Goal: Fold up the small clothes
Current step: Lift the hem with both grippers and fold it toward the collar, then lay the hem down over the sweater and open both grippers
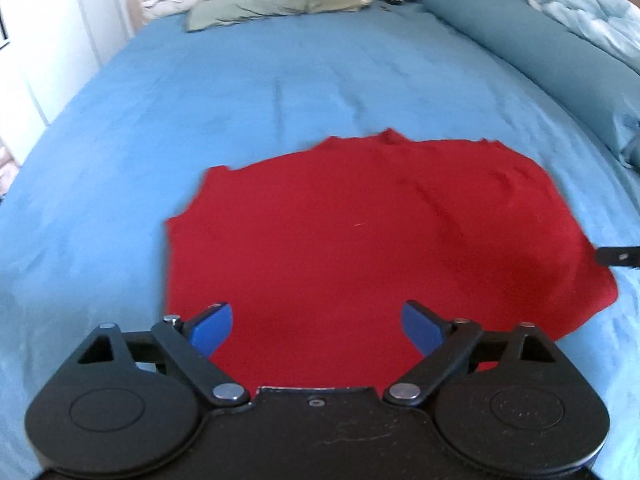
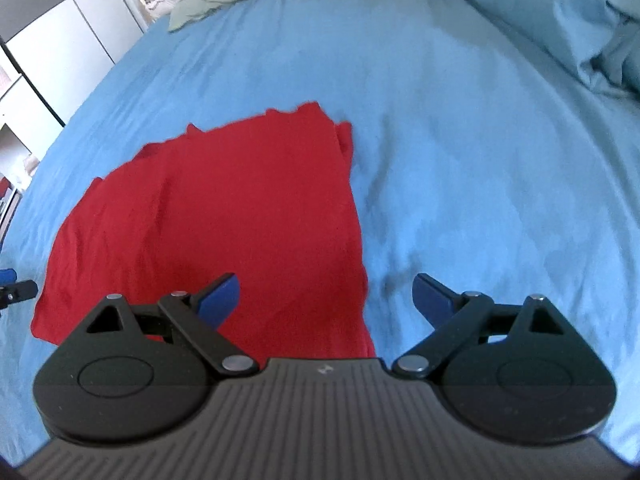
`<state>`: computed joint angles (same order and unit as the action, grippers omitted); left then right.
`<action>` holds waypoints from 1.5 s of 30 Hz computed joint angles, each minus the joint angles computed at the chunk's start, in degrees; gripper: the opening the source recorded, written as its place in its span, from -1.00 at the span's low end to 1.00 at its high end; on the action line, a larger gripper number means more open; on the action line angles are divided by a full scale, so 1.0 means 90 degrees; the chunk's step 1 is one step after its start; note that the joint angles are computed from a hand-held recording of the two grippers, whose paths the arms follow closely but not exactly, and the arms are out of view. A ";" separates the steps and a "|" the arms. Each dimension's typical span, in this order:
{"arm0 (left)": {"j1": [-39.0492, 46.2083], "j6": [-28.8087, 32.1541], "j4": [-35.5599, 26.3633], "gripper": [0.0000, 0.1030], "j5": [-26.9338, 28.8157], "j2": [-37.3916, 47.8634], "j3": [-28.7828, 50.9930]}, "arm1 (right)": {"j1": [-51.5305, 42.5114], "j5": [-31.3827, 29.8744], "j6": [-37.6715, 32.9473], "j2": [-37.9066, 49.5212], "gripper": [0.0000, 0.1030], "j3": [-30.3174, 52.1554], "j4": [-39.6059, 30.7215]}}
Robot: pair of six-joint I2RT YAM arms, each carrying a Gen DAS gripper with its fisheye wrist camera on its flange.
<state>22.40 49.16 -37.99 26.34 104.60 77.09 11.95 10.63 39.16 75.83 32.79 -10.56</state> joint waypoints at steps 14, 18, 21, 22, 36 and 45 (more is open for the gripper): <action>-0.1240 -0.1476 0.1274 0.82 -0.0812 0.0329 -0.0741 | 0.0064 -0.0079 -0.0355 0.1464 0.18 0.0046 0.1417; -0.1419 -0.1917 0.1389 0.82 -0.1043 0.0604 -0.0603 | -0.0160 -0.0406 -0.0388 0.1384 -0.21 0.0171 0.1175; -0.1571 -0.2141 0.1548 0.86 -0.1310 0.0831 -0.0575 | -0.0447 -0.0890 0.0001 0.1214 -0.48 0.0273 0.0973; -0.1610 -0.2185 0.1581 0.89 -0.1398 0.0912 -0.0548 | -0.0524 -0.1037 0.0212 0.1104 -0.50 0.0257 0.0976; 0.0037 -0.0947 0.0314 0.82 -0.0558 0.0904 0.0932 | 0.0717 -0.2245 0.1094 0.2239 -0.54 0.3304 0.1372; 0.1710 0.0561 -0.0662 0.84 -0.0488 0.2089 0.2126 | 0.2468 -0.1569 -0.0110 0.7012 -0.54 0.9190 -0.1995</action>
